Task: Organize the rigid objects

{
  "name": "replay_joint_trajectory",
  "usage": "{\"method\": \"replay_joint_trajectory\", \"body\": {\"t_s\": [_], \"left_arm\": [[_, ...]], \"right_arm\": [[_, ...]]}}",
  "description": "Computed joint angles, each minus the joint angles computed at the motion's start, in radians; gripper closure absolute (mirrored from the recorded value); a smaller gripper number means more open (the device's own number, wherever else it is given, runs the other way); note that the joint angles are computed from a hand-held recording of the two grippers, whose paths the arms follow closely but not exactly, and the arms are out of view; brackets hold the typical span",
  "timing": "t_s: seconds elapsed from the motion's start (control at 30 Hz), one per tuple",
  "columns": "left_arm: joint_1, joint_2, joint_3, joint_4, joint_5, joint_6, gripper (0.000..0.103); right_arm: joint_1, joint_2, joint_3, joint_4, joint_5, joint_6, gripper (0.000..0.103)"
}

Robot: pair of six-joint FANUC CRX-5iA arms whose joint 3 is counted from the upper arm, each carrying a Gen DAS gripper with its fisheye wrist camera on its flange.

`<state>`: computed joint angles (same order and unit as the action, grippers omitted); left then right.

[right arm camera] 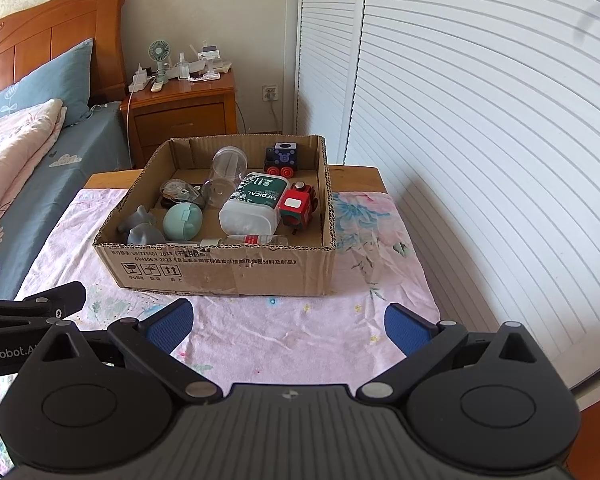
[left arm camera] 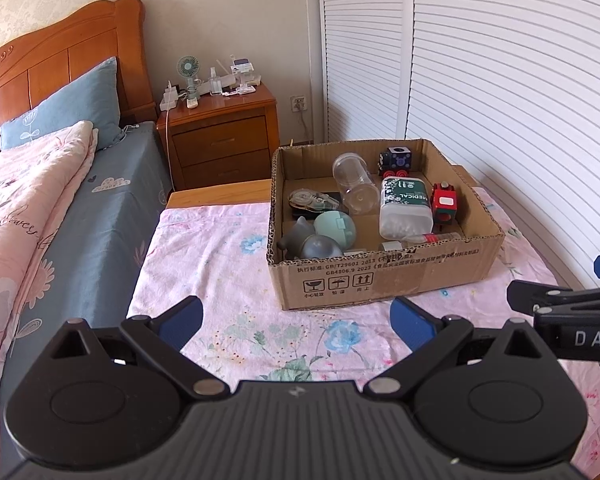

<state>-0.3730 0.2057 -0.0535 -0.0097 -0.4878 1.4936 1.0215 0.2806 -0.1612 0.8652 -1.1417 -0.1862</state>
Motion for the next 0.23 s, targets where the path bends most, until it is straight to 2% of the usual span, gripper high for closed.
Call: {"method": "replay_joint_trajectory", "body": {"t_s": [0.23], "left_arm": [[-0.003, -0.003, 0.000, -0.007, -0.002, 0.010, 0.003]], "right_arm": [[0.001, -0.003, -0.004, 0.000, 0.002, 0.000, 0.000]]}}
